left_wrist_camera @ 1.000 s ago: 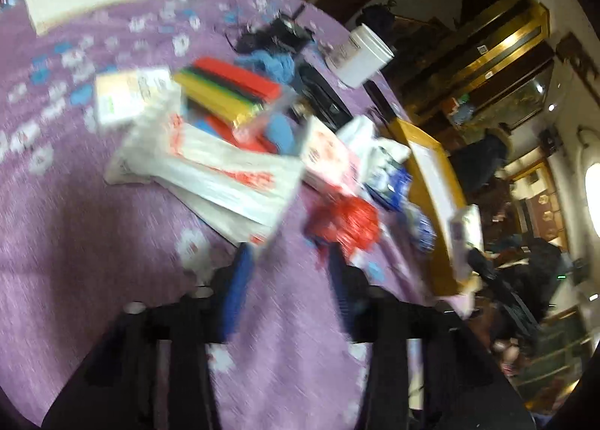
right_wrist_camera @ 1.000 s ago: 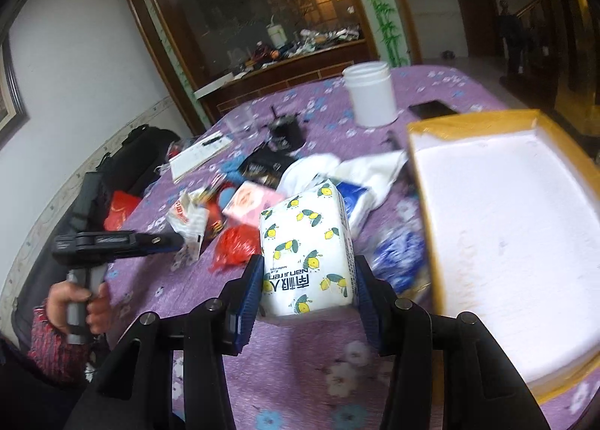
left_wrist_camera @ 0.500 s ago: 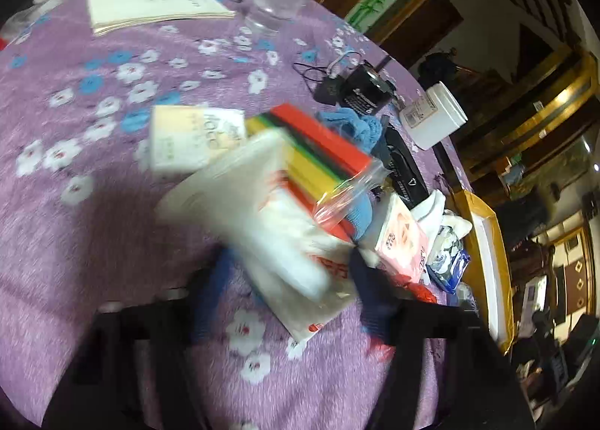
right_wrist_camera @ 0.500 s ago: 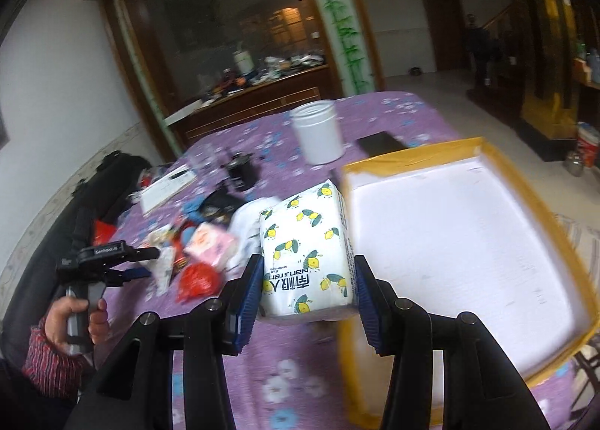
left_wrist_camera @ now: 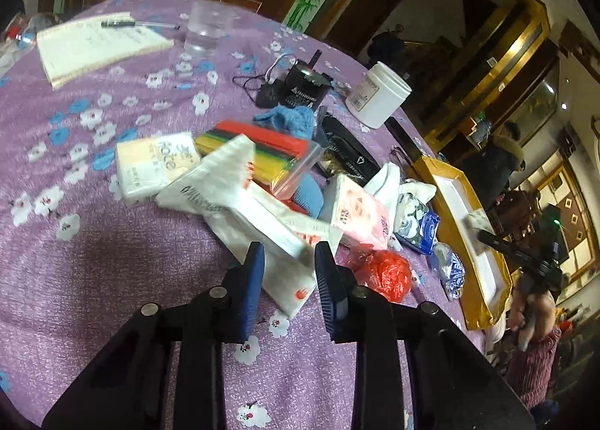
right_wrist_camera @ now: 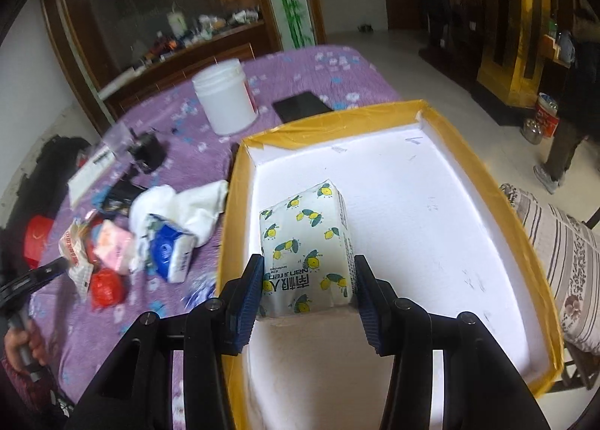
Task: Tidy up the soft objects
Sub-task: 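Carry the lemon pack into the tray with right gripper while left gripper grasps white red-print bag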
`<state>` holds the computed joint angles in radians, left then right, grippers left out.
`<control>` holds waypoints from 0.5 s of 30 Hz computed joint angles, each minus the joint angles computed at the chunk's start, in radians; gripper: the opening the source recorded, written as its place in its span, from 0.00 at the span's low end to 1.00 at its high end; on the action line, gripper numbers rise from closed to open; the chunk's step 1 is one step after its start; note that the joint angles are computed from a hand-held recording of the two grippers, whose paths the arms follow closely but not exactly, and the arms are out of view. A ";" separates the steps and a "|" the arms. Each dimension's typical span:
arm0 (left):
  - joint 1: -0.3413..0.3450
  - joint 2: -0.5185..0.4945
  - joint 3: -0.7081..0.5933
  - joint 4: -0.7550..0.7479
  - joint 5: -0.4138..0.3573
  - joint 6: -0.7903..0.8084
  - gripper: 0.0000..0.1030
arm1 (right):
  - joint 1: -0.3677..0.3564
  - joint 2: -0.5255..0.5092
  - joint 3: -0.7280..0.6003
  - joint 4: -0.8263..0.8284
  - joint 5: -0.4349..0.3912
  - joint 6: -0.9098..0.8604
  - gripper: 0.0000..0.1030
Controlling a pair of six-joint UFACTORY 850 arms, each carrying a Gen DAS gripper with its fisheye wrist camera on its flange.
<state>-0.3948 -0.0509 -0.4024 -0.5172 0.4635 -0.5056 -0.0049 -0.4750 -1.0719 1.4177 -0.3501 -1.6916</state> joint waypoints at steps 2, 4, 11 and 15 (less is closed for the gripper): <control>0.015 -0.009 0.008 0.076 0.016 -0.081 0.24 | 0.033 -0.042 -0.051 -0.143 0.036 0.154 0.47; 0.015 -0.006 0.010 0.073 0.016 -0.075 0.24 | 0.062 -0.068 -0.082 -0.275 0.071 0.277 0.47; 0.045 0.008 0.023 0.217 -0.004 -0.195 0.25 | 0.121 -0.148 -0.176 -0.491 0.059 0.533 0.45; 0.070 0.029 0.046 0.335 0.000 -0.332 0.54 | 0.134 -0.172 -0.210 -0.428 0.019 0.520 0.43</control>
